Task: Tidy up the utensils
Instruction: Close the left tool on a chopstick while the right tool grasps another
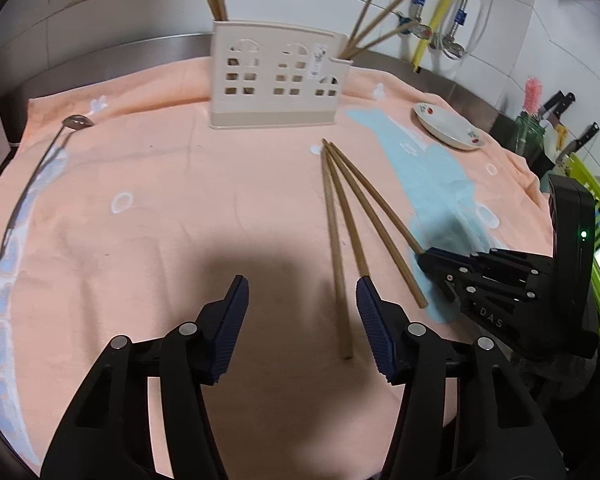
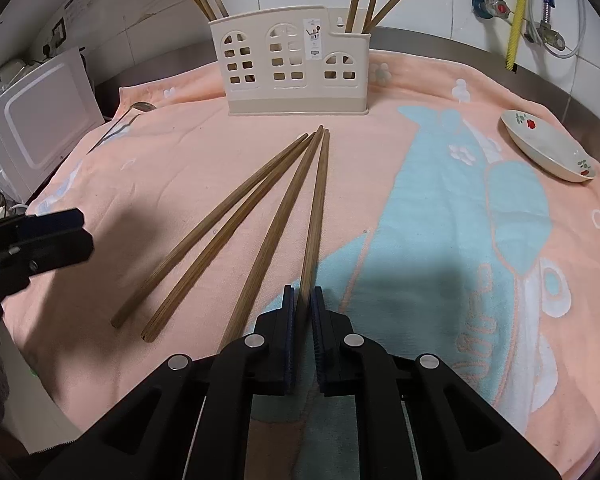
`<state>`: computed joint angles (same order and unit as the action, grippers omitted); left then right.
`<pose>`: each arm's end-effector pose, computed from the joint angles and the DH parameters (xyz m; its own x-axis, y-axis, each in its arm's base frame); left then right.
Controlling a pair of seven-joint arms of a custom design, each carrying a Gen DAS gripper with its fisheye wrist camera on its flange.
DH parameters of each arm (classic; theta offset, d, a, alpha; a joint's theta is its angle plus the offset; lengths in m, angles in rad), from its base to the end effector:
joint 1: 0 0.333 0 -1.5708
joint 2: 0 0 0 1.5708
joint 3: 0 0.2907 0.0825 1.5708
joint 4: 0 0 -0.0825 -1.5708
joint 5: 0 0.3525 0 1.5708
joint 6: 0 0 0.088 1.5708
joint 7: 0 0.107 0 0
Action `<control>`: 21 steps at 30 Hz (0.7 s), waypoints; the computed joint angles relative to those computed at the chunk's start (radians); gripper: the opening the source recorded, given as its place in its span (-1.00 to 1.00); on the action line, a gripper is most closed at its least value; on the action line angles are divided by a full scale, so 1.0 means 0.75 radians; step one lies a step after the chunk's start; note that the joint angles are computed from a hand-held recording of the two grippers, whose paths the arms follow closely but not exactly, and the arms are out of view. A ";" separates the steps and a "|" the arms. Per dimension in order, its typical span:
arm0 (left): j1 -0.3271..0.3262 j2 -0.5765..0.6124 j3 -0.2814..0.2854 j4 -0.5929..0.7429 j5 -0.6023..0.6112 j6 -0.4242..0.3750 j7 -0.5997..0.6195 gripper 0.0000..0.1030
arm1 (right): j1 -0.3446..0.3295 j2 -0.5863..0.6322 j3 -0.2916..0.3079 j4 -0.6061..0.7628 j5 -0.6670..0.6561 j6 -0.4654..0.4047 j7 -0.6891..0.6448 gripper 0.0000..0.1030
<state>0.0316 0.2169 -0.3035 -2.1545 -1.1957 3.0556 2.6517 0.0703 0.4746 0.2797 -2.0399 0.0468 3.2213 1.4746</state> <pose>0.5480 -0.0724 0.3422 -0.2288 -0.9530 0.1987 -0.7495 0.0422 -0.6607 0.5856 0.1937 0.3021 0.3464 -0.9337 -0.0907 -0.7219 -0.2035 -0.6614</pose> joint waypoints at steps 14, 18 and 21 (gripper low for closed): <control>-0.003 0.124 -0.032 0.094 0.190 -0.053 -0.177 -0.55 | -0.121 -0.107 0.089 -0.109 -0.075 0.127 0.041 -0.86; 0.007 0.159 -0.048 0.113 0.303 -0.039 -0.282 -0.57 | -0.162 -0.149 0.115 -0.141 -0.149 0.169 0.094 -0.86; 0.024 0.181 -0.066 0.121 0.384 -0.031 -0.353 -0.67 | -0.174 -0.176 0.115 -0.155 -0.207 0.195 0.136 -0.86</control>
